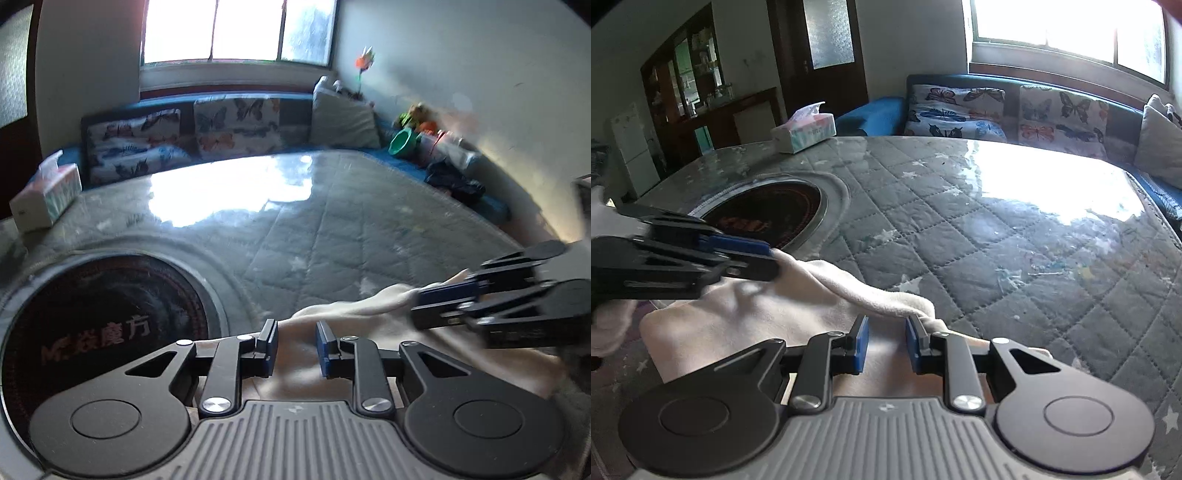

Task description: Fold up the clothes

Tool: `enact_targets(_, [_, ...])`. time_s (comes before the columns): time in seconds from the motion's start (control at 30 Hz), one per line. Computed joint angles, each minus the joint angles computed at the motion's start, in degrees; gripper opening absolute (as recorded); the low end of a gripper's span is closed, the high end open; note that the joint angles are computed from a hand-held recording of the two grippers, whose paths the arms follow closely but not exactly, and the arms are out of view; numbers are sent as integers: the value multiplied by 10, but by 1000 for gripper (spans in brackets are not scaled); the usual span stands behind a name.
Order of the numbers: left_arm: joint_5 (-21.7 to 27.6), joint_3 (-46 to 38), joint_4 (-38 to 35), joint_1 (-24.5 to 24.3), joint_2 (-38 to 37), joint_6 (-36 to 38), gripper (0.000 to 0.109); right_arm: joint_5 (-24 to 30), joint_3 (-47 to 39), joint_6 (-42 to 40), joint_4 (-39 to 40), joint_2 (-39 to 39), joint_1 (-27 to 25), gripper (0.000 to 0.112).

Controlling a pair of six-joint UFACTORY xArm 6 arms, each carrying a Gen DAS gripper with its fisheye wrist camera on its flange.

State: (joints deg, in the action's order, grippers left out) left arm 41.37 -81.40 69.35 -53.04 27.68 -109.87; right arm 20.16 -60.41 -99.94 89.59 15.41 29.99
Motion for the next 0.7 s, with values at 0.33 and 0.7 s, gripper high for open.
enact_targets(0.33, [3, -7, -6, 4, 12, 2, 27, -3, 28, -9, 3, -18, -29, 21])
enact_targets(0.7, [18, -16, -13, -1, 18, 13, 27, 46, 150, -63, -22, -134, -66, 21])
